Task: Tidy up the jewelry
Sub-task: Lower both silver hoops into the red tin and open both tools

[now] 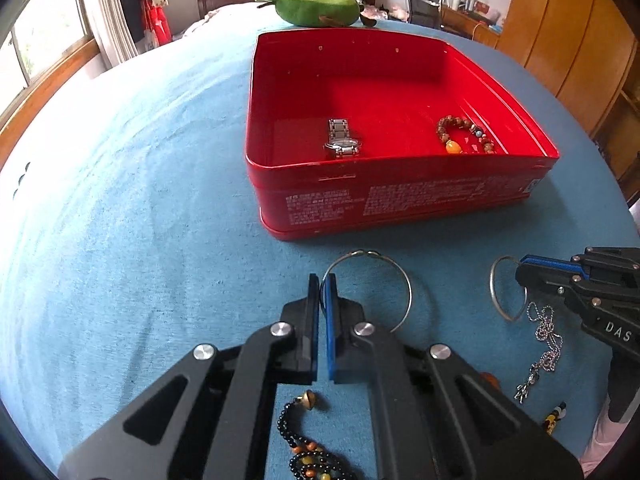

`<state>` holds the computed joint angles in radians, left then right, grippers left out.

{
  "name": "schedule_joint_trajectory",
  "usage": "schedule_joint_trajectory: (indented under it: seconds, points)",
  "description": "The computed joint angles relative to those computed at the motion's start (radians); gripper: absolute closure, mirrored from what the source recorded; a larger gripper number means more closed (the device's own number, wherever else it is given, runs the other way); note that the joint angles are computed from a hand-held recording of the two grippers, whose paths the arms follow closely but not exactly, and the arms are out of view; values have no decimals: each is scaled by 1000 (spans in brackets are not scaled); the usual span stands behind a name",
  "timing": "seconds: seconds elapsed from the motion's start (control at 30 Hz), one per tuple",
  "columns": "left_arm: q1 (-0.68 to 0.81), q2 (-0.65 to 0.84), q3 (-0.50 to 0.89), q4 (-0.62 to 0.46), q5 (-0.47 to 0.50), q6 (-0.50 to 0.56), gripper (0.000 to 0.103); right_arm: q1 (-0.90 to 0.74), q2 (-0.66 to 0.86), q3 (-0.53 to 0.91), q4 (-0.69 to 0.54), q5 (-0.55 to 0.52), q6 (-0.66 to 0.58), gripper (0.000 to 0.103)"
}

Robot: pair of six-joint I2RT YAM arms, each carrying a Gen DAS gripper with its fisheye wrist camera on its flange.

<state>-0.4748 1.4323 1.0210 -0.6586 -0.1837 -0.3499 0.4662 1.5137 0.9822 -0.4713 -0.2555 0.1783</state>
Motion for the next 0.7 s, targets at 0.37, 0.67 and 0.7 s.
schedule_joint_trajectory:
  seconds: [0.37, 0.67, 0.7]
  points:
    - [-11, -20, -11, 6, 2, -4, 102, -7, -39, -9, -2, -1, 13, 98]
    - [-50, -120, 38, -54, -17, -4, 102, -58, -131, 32, -55, -33, 14, 98]
    - [-48, -118, 52, -62, -14, -2, 102, -65, -127, 52, -69, -34, 13, 98]
